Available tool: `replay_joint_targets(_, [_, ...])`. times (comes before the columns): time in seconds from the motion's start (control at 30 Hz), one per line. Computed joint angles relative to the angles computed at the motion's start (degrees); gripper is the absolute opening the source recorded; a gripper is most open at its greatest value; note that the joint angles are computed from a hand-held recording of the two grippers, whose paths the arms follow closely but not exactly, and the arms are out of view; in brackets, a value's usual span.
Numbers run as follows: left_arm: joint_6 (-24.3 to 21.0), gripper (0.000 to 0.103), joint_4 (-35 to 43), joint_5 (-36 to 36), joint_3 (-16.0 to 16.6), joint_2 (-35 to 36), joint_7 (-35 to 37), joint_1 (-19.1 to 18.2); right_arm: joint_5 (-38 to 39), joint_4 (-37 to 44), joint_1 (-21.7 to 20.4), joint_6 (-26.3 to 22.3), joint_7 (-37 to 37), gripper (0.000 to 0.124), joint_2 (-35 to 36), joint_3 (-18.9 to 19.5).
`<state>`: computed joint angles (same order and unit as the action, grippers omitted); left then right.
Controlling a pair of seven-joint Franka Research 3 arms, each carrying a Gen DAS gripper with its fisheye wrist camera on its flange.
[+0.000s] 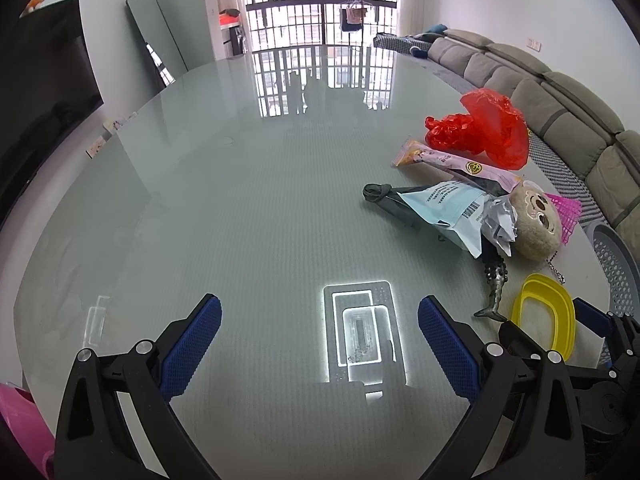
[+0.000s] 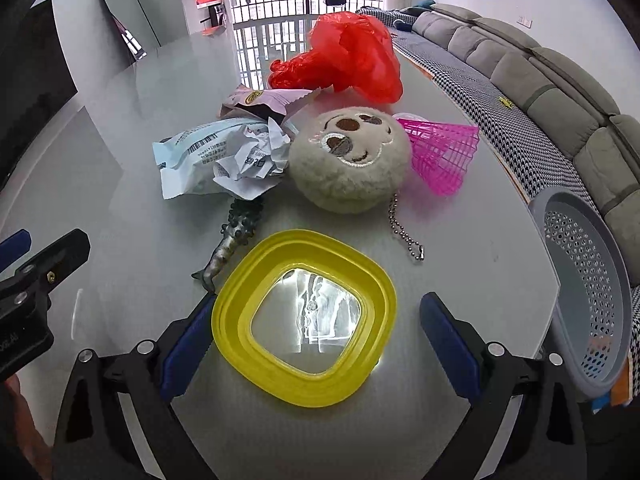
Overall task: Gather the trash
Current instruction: 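Move the right tool to the yellow lid and close its fingers on it, then lift the yellow lid with the right tool while the left tool grasps the pink wrapper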
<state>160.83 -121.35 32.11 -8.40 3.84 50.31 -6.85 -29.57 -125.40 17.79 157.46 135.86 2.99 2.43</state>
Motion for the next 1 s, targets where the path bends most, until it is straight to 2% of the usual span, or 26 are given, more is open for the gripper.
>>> replay_joint_targets(0.13, [-0.19, 0.097, 0.23, 0.47, 0.0, 0.16, -0.39, -0.18, 0.09, -0.74, -0.22, 1.61, -1.32, 0.093, -0.5, -0.06])
replay_joint_targets(0.2, [-0.31, 0.097, 0.53, 1.01, -0.03, 0.28, -0.71, -0.34, 2.42, -1.51, -0.61, 3.01, -3.35, 0.084, -1.07, 0.07])
replay_joint_targets(0.23, [-0.39, 0.097, 0.67, 1.13, -0.06, 0.3, -0.81, -0.42, 2.79, -1.77, -0.77, 3.34, -3.64, 0.076, -1.42, 0.09])
replay_joint_targets(0.53, [-2.65, 0.097, 5.73, -2.08, -0.84, 2.9, 1.75, -1.6, 6.3, -6.54, -4.25, 7.88, -6.04, 0.075, -5.88, 0.77])
replay_joint_targets(0.8, [-9.73, 0.097, 19.89, -2.18, -0.69, 10.33, 0.47, -4.87, 7.01, -8.51, -8.92, 10.95, -7.26, 0.075, -8.6, 1.87])
replay_joint_targets(1.0, [-16.67, 0.097, 34.93, -4.77, -0.3, 19.75, 1.28, -7.66, 15.16, -9.69, -10.03, 13.33, -15.33, 0.075, -9.15, 0.95])
